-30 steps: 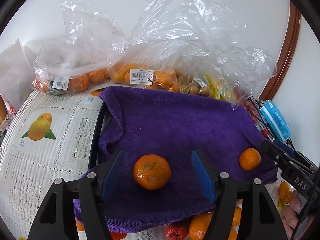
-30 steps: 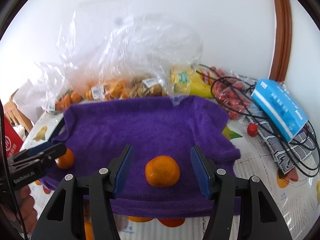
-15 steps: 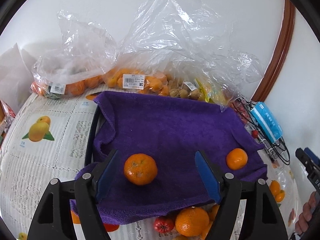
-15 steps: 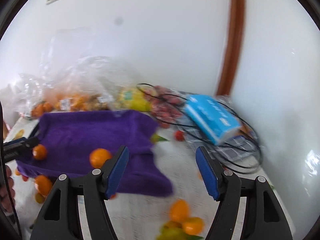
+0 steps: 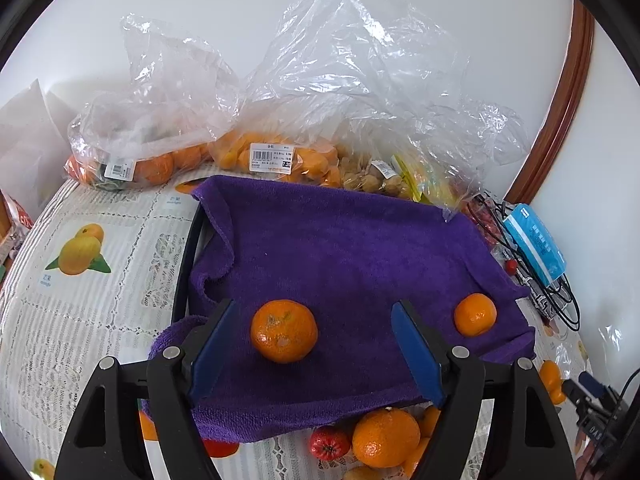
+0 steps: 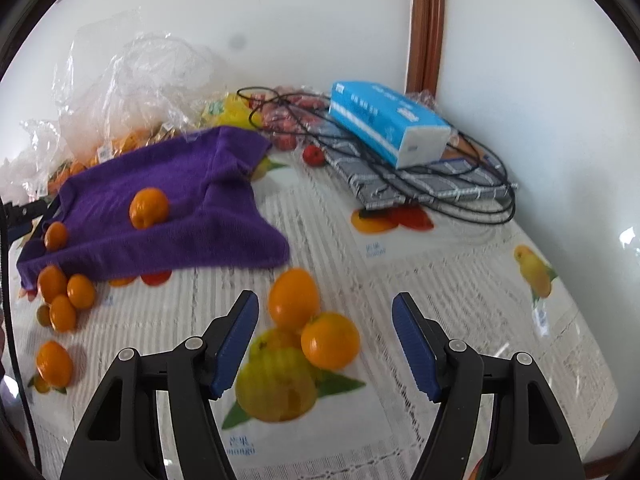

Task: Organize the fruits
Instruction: 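Grasp an orange with the right tool while the left tool grasps a large orange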

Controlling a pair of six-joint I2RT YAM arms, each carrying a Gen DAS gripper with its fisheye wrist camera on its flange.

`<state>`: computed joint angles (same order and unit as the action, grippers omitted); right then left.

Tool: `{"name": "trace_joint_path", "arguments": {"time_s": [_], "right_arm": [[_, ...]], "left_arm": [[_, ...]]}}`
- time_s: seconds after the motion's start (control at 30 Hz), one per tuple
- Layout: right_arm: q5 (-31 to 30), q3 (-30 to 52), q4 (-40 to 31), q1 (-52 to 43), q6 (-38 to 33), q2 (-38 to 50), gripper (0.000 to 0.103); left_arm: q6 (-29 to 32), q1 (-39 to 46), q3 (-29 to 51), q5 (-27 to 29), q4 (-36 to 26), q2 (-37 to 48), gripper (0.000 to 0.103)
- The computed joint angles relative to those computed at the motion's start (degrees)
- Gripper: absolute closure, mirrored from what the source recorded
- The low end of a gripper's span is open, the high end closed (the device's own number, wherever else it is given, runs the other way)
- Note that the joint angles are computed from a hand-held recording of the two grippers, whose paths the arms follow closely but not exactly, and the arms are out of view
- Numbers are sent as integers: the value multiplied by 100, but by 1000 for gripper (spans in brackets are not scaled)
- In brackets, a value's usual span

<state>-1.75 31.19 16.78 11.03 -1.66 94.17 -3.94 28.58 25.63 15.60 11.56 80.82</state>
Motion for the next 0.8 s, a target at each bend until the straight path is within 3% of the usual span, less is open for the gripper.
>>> {"name": "trace_joint_path", "arguments": {"time_s": [0.4, 0.5, 0.8], "right_arm": [[-544, -49, 309, -225, -187, 485, 56], [-616, 19, 283, -281, -258, 627, 66], [-967, -304, 327, -410, -301, 299, 67]], "left_arm": [[3, -87, -154, -142, 166, 52, 26], [-17, -103, -199, -192, 186, 77, 26], [95, 122, -544, -82, -26, -374, 26]]}}
